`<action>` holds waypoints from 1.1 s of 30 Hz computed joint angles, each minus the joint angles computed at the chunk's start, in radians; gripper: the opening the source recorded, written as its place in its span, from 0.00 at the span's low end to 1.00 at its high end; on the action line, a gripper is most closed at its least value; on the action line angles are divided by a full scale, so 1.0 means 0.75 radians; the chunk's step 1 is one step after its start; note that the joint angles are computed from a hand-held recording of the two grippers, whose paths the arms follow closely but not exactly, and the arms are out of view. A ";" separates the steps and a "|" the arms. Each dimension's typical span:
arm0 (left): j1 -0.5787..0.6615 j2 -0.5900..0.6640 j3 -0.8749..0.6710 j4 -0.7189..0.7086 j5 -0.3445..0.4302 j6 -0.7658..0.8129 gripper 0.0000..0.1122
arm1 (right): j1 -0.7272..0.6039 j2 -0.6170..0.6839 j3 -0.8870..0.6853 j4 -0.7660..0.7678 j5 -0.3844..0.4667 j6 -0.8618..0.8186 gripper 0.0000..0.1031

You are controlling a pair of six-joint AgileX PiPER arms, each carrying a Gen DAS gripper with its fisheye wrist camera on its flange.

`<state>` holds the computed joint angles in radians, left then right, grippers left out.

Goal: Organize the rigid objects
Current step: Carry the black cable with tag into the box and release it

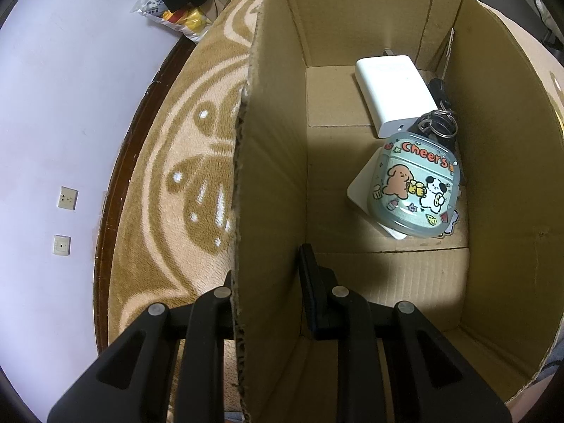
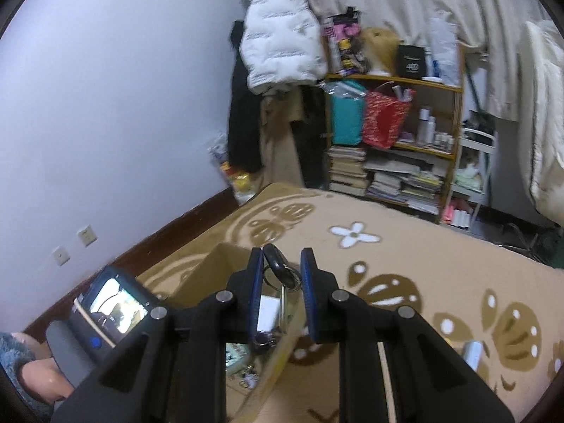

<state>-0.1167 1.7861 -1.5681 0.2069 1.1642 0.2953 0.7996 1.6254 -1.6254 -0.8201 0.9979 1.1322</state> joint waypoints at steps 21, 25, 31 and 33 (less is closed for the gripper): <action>0.016 0.020 -0.022 -0.022 0.007 0.016 0.19 | -0.101 0.122 0.129 0.332 -0.280 -0.096 0.21; 0.018 0.020 -0.023 -0.022 0.005 0.019 0.19 | -0.104 0.135 0.120 0.343 -0.252 -0.100 0.22; 0.018 0.019 -0.021 -0.022 0.003 0.019 0.19 | -0.095 0.147 0.099 0.314 -0.219 -0.086 0.21; 0.021 0.018 -0.018 -0.024 0.000 0.021 0.19 | -0.098 0.153 0.092 0.321 -0.212 -0.089 0.21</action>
